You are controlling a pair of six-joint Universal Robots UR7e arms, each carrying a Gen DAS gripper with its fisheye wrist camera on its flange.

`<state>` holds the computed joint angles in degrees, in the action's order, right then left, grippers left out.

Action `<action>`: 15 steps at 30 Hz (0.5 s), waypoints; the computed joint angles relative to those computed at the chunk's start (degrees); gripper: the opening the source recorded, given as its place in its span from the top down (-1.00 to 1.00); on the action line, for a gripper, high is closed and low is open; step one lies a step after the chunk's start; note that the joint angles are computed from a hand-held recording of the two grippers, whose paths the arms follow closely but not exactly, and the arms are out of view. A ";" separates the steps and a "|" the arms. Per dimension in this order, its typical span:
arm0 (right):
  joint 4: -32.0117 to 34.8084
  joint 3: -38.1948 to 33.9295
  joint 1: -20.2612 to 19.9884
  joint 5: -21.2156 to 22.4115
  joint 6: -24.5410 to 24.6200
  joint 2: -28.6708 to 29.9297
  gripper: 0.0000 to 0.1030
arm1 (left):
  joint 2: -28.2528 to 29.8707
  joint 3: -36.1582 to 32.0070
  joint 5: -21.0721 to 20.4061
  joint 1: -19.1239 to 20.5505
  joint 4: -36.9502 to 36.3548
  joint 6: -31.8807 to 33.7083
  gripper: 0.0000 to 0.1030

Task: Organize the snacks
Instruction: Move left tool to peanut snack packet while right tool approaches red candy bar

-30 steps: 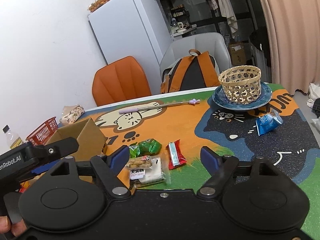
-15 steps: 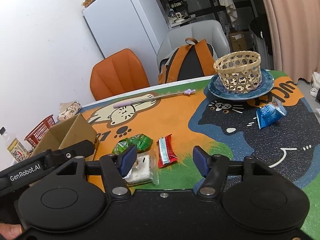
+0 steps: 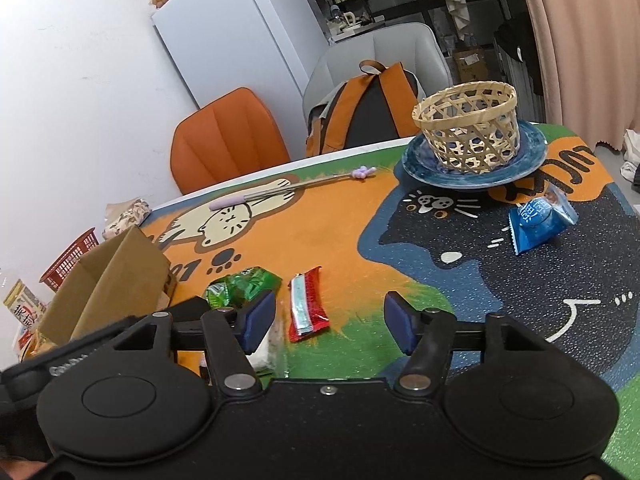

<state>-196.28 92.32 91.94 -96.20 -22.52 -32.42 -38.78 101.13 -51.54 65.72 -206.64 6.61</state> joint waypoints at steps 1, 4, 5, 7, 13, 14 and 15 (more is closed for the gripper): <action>0.09 -0.16 -0.08 -0.06 0.00 0.04 -0.17 | 0.30 -0.31 0.11 0.09 0.03 0.10 -0.54; 0.41 -0.59 -0.27 -0.10 0.09 0.19 -0.17 | 1.40 -1.54 0.60 0.25 0.56 0.62 -0.51; 0.60 -0.74 -0.31 -0.10 0.11 0.25 -0.17 | 1.66 -1.89 0.68 0.32 0.89 0.58 -0.44; 1.01 -1.12 -0.35 -0.24 0.15 0.49 -0.17 | 2.07 -2.35 0.73 0.46 1.20 0.40 -0.28; 2.51 -2.56 -0.08 -0.60 -0.24 1.46 -0.17 | 2.10 -2.62 0.20 0.92 1.11 0.43 -0.01; 2.75 -2.86 0.02 -0.60 -0.30 1.67 -0.17 | 2.06 -2.50 0.14 0.89 0.73 0.74 0.00; 3.01 -3.16 0.12 -0.58 -0.34 1.85 -0.17 | 1.91 -2.27 -0.08 0.91 0.29 1.03 0.01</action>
